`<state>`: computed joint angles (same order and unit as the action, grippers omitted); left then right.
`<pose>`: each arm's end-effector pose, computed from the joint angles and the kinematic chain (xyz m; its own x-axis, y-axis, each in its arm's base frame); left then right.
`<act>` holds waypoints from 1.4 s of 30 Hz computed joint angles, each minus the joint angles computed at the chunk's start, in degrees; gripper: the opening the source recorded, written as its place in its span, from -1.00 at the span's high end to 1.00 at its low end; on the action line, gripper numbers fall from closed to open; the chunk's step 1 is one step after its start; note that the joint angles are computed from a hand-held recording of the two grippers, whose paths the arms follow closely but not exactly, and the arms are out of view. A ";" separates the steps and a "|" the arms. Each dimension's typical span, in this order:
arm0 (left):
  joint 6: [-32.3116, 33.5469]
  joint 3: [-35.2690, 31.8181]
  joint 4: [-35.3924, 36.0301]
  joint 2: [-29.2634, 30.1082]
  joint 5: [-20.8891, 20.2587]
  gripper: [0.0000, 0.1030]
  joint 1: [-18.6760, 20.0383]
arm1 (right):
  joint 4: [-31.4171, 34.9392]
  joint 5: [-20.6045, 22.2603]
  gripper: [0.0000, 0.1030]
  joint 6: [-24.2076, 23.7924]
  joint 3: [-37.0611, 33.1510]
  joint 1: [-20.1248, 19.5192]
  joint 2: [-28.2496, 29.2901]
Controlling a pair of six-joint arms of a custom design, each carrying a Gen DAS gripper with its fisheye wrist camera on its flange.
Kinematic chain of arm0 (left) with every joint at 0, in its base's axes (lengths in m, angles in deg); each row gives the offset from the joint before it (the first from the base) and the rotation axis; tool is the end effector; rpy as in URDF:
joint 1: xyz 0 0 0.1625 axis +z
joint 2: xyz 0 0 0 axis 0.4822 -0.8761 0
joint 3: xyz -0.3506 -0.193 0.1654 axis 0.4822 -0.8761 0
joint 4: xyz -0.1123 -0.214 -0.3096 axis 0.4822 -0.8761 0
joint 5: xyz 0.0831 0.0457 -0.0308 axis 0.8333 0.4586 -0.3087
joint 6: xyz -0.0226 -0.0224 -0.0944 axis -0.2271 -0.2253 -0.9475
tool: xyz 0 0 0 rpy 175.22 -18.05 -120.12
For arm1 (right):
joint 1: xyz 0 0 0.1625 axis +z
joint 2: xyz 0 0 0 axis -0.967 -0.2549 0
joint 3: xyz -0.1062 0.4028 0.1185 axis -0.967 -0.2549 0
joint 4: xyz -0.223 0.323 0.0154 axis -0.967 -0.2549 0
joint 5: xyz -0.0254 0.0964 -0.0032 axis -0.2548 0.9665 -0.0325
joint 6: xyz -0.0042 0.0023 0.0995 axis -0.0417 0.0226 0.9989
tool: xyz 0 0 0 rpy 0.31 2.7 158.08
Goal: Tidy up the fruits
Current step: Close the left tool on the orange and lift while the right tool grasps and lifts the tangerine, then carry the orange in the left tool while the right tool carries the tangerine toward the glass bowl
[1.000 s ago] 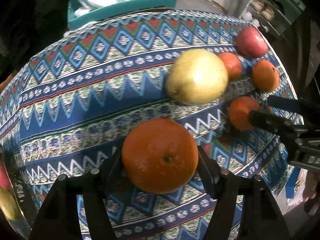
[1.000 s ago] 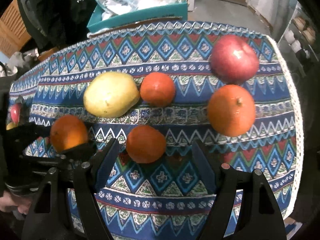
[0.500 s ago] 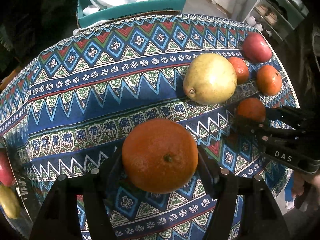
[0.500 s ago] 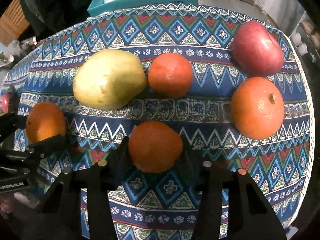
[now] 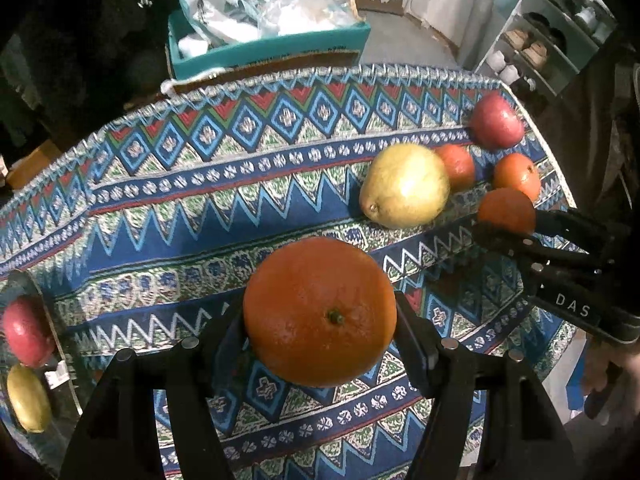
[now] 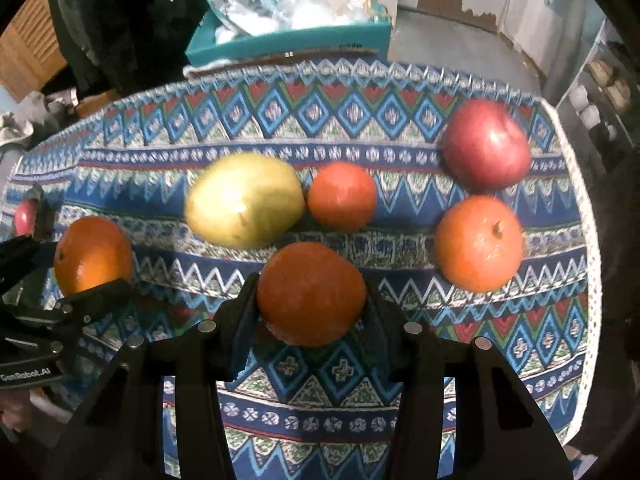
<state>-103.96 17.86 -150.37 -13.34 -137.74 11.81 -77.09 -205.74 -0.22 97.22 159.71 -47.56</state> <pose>-0.3303 -0.5387 -0.0127 -0.7849 0.0880 -0.6133 0.2602 0.9452 -0.1974 0.0315 -0.5781 0.2420 -0.7409 -0.3120 0.5948 -0.4487 0.8889 -0.0927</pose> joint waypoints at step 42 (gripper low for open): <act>-1.65 8.58 -4.27 -13.89 11.80 -0.35 -9.91 | -0.46 9.63 0.08 -0.11 2.62 10.31 -9.21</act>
